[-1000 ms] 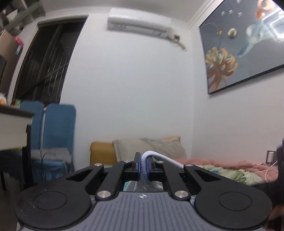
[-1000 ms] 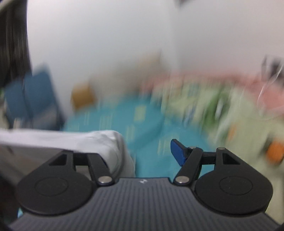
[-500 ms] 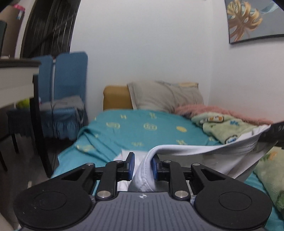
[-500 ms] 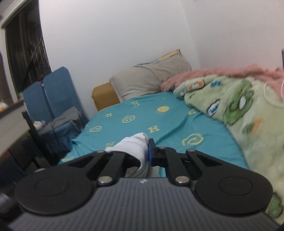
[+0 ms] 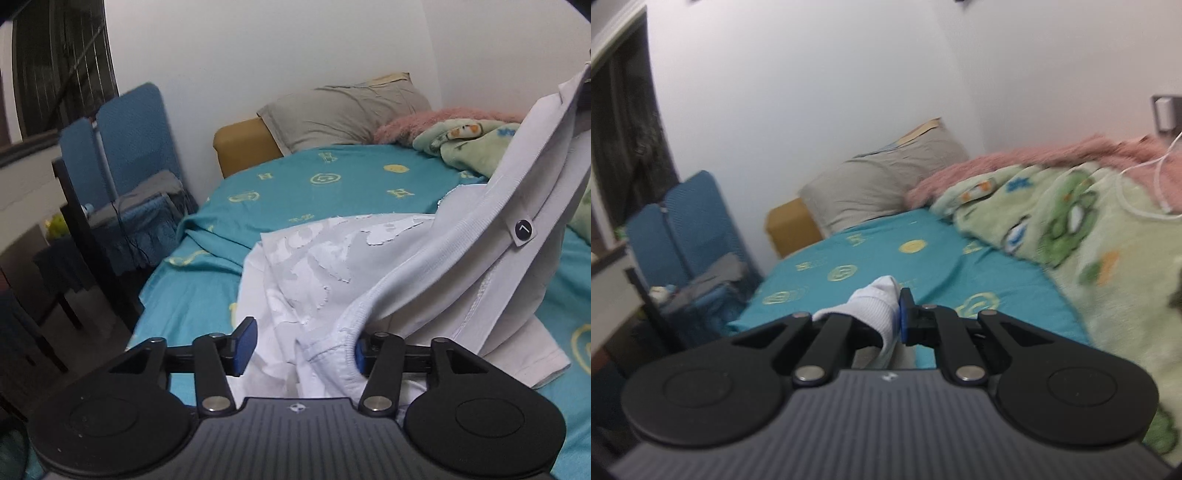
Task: Fold clothes
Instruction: 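Lift the T-shirt high with both grippers and shake it open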
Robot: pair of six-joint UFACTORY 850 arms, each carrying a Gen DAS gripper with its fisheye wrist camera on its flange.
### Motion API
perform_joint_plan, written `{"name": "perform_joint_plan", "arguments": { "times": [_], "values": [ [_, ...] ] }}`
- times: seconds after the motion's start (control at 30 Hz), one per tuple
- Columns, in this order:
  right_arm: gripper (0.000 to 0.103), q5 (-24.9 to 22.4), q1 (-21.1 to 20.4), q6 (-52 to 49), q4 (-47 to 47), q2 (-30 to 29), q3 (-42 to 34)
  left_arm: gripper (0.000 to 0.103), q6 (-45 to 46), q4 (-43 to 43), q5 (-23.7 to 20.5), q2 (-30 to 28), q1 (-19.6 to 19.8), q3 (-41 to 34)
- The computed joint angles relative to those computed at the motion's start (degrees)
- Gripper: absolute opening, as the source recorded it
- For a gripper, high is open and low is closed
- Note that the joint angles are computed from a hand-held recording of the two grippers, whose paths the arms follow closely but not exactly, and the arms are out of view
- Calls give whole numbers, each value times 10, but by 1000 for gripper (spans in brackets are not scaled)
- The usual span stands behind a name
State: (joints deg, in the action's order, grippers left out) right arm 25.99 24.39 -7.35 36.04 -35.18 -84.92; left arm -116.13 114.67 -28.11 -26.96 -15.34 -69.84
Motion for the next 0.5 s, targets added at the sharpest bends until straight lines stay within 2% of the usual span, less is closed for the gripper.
{"name": "perform_joint_plan", "arguments": {
  "times": [0.07,0.13,0.17,0.2,0.27,0.3,0.4,0.5],
  "values": [
    [10,5,3,-65,70,-7,-7,59,11,-18,-23,4,-5,1],
    [16,-5,3,-135,138,-18,-23,59,-12,-26,-44,13,-3,1],
    [26,-9,4,-194,189,-25,-34,59,-38,-17,-61,17,-2,4],
    [43,-9,6,-241,229,-31,-43,59,-61,-11,-77,22,-1,6],
    [60,1,9,-312,291,-42,-54,63,-116,5,-105,37,1,16],
    [65,7,11,-335,312,-46,-57,65,-146,14,-117,48,1,23],
    [64,3,16,-349,323,-51,-57,68,-206,39,-149,78,1,48],
    [64,12,23,-269,288,-23,-24,68,-238,50,-152,118,-2,75]
  ]
}}
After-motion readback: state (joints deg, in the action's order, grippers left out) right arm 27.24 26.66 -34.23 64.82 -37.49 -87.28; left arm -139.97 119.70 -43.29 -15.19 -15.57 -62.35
